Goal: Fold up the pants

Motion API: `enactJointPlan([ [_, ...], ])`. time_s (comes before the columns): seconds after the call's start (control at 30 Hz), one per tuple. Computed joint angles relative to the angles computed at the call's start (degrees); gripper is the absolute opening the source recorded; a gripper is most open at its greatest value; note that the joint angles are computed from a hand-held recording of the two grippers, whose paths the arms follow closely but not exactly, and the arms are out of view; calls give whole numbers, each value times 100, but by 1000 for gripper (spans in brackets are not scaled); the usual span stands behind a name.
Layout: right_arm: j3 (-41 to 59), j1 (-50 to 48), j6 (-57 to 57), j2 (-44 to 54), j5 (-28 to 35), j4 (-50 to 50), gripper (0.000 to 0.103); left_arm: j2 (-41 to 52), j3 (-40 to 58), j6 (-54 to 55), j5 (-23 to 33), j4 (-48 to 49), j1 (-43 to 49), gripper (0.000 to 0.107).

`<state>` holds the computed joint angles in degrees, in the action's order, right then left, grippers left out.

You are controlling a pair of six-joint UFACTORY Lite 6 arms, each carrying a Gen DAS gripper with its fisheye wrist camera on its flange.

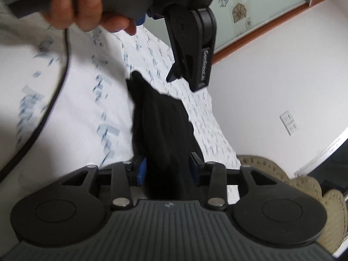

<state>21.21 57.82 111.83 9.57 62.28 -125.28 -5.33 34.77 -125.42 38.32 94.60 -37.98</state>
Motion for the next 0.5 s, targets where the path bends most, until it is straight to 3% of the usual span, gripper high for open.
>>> enactJointPlan([
  [0.2, 1174, -461, -41, 1180, 92, -769, 40, -247, -170, 81, -107, 17, 301, 103],
  [0.27, 1510, -630, 1, 1475, 27, -1024, 22, -310, -202, 196, -86, -7, 358, 103],
  [0.3, 1687, -696, -4, 1554, -181, -1026, 7, -368, -239, 247, -58, -24, 377, 103],
  [0.4, 1888, -824, 329, 1654, -408, -1198, 8, -578, -373, 262, 134, -36, 424, 103],
  [0.5, 1719, -1331, 1624, 843, -1449, -2047, 8, -682, -372, 206, 165, -70, 578, 103],
])
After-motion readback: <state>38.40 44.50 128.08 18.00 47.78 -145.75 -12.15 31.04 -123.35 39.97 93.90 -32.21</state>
